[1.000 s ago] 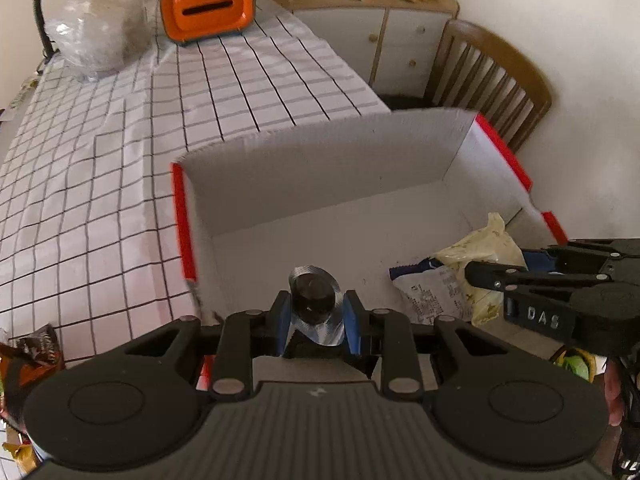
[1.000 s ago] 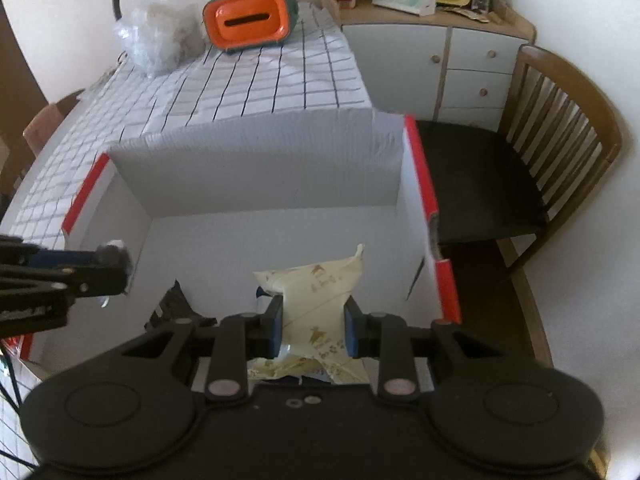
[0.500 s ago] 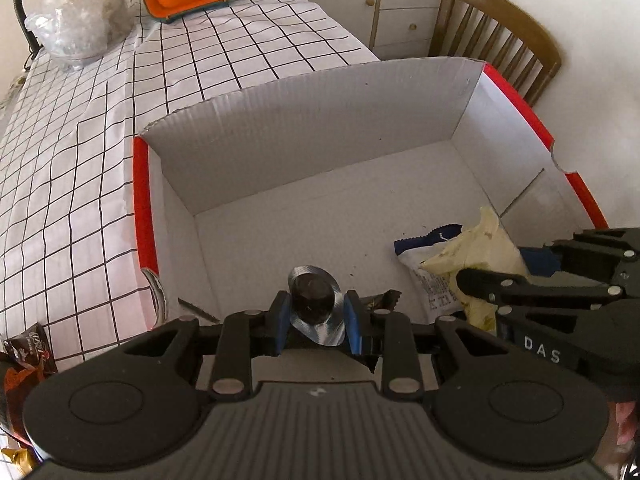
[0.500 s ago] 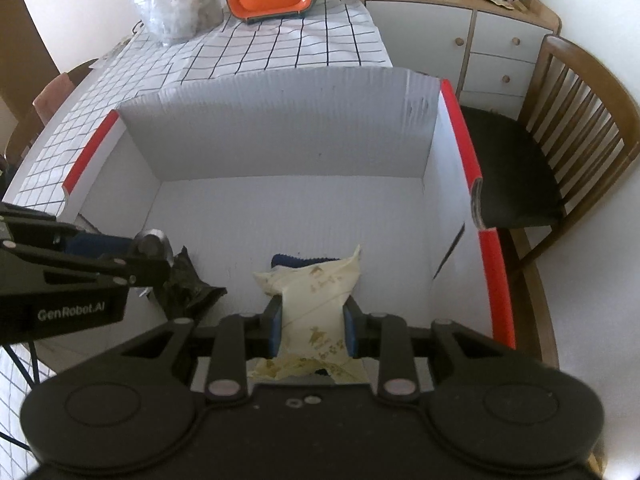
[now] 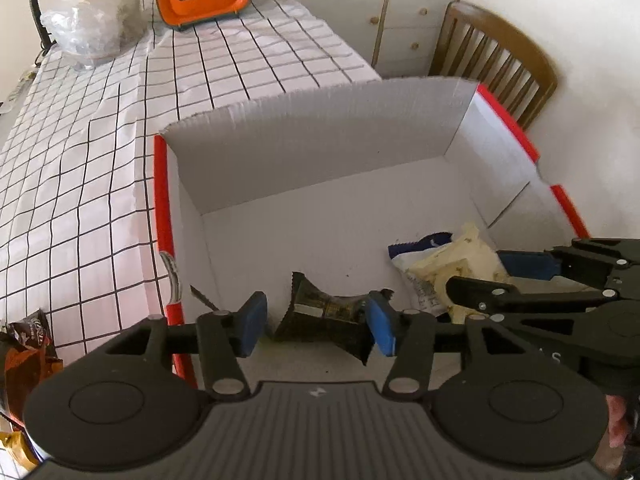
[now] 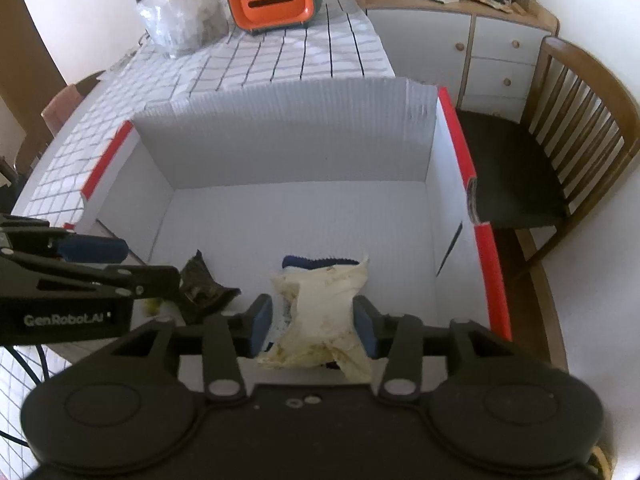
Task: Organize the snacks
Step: 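Open both tools to release the snacks into the box and withdraw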
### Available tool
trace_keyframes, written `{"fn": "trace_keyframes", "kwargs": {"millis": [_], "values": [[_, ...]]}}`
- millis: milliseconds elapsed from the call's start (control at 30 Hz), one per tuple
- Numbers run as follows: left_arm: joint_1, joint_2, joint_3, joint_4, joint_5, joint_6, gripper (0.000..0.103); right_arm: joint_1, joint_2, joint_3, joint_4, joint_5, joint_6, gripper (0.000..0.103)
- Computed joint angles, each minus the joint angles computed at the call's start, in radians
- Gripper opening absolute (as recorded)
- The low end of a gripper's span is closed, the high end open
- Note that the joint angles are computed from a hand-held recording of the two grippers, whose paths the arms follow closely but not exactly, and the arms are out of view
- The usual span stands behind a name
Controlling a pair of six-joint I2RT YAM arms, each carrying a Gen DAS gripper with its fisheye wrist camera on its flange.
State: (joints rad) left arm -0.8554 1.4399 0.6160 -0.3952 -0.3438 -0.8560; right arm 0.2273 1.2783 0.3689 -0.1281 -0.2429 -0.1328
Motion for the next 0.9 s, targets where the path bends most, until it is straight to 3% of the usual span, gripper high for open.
{"fn": "trace_keyframes", "kwargs": {"millis": [100, 600, 900], "values": [[-0.026, -0.046, -0.007, -0.034, -0.027, -0.032, 0.053, -0.007, -0.067, -0.018, -0.021, -0.007, -0.003, 0.073], [-0.233, -0.395, -0.049, -0.333, -0.227, -0.296, 0.065, 0.001, -0.403, 0.0, -0.292, -0.085, -0.014, 0.085], [-0.397, -0.581, -0.044, -0.614, -0.369, -0.519, 0.07, 0.174, -0.578, 0.024, -0.369, -0.012, 0.119, 0.096]]}}
